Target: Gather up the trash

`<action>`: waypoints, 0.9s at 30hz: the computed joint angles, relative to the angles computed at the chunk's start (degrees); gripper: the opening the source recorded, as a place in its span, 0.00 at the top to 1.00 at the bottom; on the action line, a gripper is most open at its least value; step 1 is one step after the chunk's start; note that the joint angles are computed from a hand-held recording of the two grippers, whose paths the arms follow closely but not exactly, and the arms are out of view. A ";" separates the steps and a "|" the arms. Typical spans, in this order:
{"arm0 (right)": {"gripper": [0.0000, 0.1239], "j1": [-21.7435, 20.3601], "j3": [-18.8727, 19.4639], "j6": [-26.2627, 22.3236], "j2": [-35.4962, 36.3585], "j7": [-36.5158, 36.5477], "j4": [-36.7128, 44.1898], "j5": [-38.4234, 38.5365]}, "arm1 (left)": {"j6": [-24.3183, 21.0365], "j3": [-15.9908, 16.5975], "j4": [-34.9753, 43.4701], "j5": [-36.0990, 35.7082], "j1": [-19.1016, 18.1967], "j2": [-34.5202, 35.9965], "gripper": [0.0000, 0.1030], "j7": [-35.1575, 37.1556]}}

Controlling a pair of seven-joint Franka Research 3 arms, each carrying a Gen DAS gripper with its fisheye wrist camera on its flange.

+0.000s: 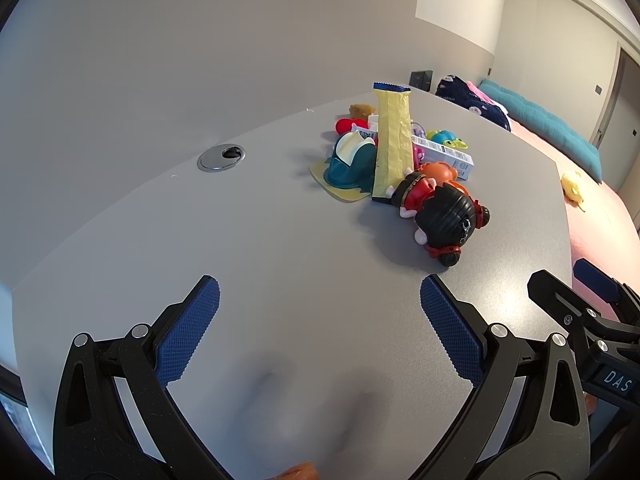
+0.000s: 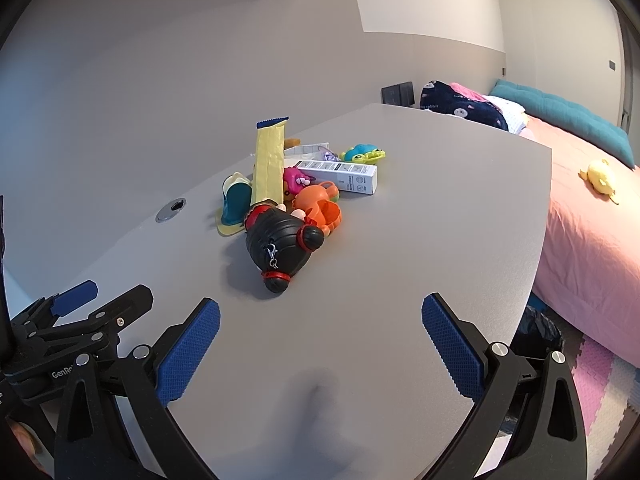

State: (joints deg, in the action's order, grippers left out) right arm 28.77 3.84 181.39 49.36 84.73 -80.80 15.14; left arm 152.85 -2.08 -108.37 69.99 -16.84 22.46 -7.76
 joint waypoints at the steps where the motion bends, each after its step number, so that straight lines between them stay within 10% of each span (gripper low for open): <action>1: 0.19 0.06 -0.08 -0.04 0.01 0.01 0.06 0.01 | -0.07 0.00 -0.01 0.03 -0.05 0.03 0.06 -0.01; 27: 0.19 -4.10 5.46 -4.50 2.63 -5.56 5.26 -0.27 | 2.15 0.32 -0.07 -5.06 0.89 0.94 0.06 2.92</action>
State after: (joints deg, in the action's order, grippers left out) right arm 24.67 9.30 176.88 52.00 79.17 -75.54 14.86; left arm 154.99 -1.76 -108.44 64.93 -15.95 23.40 -4.84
